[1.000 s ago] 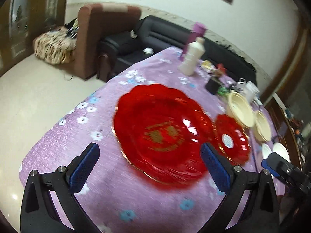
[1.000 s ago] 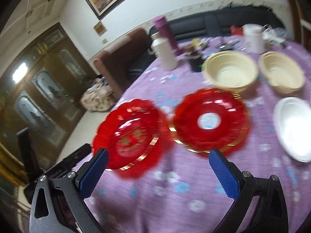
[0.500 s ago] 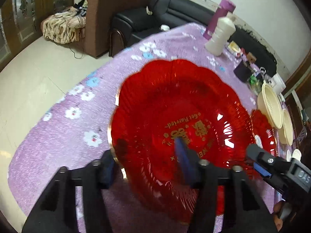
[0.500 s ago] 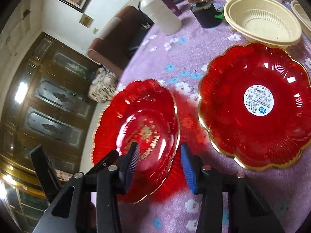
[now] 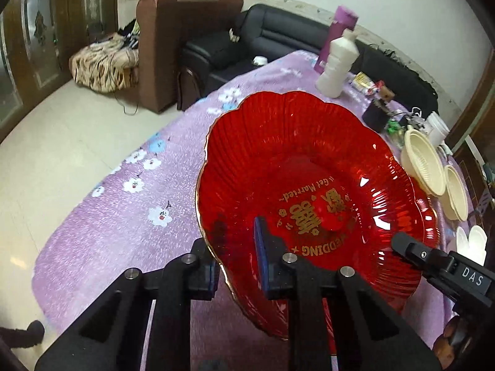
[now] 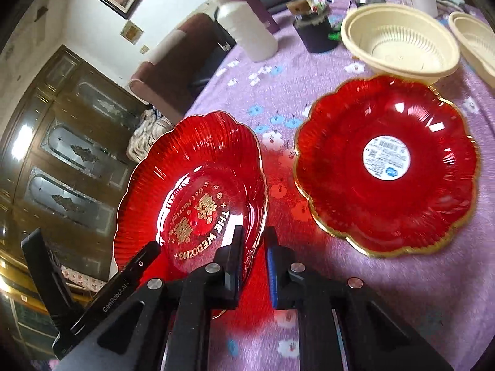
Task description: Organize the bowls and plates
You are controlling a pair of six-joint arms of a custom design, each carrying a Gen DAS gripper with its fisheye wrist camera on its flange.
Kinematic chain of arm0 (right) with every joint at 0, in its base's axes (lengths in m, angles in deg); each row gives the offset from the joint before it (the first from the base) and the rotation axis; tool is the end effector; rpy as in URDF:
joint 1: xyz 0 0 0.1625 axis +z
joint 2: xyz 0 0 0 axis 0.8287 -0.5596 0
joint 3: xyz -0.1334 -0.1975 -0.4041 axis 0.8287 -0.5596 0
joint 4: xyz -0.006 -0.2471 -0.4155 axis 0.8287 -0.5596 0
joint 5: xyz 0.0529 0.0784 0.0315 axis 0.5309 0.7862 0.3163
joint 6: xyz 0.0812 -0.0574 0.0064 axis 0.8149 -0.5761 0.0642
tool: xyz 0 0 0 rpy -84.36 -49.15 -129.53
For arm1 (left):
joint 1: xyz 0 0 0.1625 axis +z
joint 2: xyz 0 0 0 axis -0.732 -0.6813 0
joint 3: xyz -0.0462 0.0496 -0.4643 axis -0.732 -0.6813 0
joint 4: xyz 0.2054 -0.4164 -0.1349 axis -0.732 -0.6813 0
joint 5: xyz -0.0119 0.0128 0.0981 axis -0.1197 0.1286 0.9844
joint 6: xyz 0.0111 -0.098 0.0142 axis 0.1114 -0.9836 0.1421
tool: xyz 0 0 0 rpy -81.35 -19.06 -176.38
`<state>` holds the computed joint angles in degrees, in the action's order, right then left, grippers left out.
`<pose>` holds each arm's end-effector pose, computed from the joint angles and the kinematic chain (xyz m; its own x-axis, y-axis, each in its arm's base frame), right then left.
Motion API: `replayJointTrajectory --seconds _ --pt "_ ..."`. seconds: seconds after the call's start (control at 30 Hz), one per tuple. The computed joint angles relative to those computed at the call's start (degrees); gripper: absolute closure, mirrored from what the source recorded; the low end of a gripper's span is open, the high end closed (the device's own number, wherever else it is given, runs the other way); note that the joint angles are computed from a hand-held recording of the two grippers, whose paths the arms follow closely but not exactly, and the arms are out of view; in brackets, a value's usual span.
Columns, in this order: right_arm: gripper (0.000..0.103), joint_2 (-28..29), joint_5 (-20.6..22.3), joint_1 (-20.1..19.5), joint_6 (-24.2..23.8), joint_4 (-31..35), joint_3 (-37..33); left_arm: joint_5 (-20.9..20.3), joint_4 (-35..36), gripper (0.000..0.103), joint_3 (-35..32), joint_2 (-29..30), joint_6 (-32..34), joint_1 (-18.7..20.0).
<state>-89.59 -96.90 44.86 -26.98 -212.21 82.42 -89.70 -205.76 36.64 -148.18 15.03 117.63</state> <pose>0.2614 -0.7566 -0.0441 -0.9595 -0.1944 0.2037 -0.2558 0.9043 -0.3418 0.0056 -0.6282 0.2425 -0.7499 -0.3974 -0.5290 0.1340 0.6917 -0.7096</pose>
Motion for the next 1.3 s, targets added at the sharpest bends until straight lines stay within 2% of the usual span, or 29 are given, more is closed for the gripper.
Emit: replayJointTrajectory --seconds 0.17,0.43,0.87,1.3 --pt "0.091 -2.6 0.9 0.5 -1.3 -4.2 3.8 1.0 -3.4 0.085 2.2 -1.2 2.0 -2.1" --pt "0.091 -4.0 1.7 1.3 -2.6 -7.0 6.2 2.4 -5.6 0.085 3.3 -2.4 3.4 -3.5" --pt "0.091 -2.2 1.5 1.1 -2.3 -5.2 4.2 3.9 -3.7 0.085 2.5 -1.7 2.3 -3.1" --pt "0.092 -0.1 0.3 0.4 -1.2 -2.4 2.0 3.6 0.5 0.085 0.7 0.3 -0.9 -0.9"
